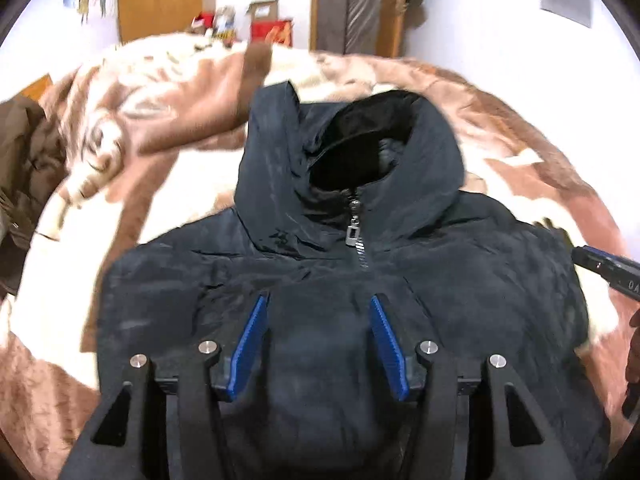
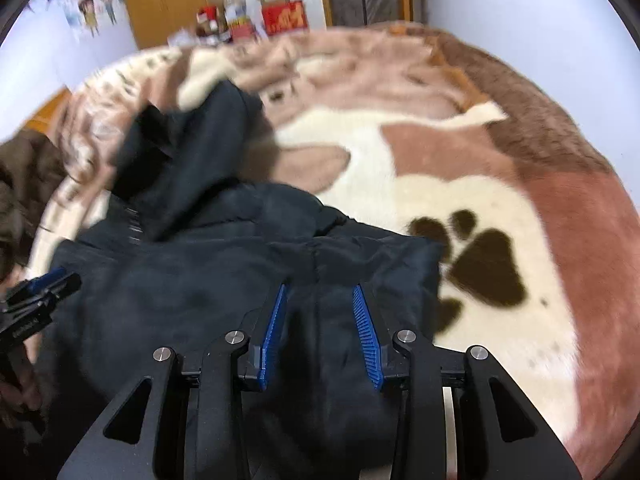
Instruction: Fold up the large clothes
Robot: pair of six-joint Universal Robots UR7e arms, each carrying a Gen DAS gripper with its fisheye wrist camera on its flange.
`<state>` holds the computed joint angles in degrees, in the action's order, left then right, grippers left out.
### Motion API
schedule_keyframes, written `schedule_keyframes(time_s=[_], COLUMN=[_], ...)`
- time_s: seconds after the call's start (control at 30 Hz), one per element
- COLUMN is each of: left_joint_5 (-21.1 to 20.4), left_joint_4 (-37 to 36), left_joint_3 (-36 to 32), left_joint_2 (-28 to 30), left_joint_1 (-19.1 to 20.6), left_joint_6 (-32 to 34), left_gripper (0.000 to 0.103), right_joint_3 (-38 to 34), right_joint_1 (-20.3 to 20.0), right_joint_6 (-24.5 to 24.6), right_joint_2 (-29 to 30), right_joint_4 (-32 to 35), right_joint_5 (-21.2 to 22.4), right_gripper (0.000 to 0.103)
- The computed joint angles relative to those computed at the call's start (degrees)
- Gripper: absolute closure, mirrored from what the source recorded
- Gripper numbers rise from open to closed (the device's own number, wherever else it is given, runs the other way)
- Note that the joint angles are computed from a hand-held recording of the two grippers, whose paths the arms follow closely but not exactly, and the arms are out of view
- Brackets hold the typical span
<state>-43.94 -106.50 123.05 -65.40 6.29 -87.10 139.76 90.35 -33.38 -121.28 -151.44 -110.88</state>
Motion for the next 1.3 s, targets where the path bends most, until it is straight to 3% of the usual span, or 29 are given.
schedule_keyframes(time_s=[0.1, 0.2, 0.33, 0.7, 1.03, 1.13, 1.3], left_joint_5=[-3.77, -7.24, -6.55, -6.58, -7.83, -7.56, -6.53], left_joint_4=[-2.03, -5.65, -5.58, -4.94, 3.28, 5.93, 11.04], left_joint_3=[1.66, 3.79, 3.55, 3.40, 0.29, -0.70, -3.16], left_joint_2=[1.00, 2.84, 3.60, 4.08, 1.49, 0.17, -1.84], left_joint_1=[-0.62, 1.48, 1.89, 1.86, -2.52, -4.29, -7.26], left_joint_6=[-0.96, -1.31, -1.43, -1.47, -6.08, -7.40, -9.27], left_gripper=[0.047, 0.045, 0.044, 0.043, 0.044, 0.044, 0.044], right_joint_3=[2.64, 4.67, 5.95, 5.42, 3.91, 3.67, 2.07], right_joint_1=[-1.65, -3.88, -3.14, -4.87, -0.25, 3.62, 11.28], right_joint_6=[-1.37, -2.10, -4.08, -4.01, 1.37, 2.96, 10.38], right_joint_2=[-3.06, 0.45, 2.92, 4.10, -3.73, -5.81, -7.65], right_joint_4=[2.21, 0.27, -4.42, -4.27, 3.92, 6.56, 12.86], right_joint_5=[-0.21, -3.11, -4.91, -3.93, -4.56, -5.20, -5.56], right_gripper=[0.067, 0.067, 0.067, 0.067, 0.067, 0.063, 0.061])
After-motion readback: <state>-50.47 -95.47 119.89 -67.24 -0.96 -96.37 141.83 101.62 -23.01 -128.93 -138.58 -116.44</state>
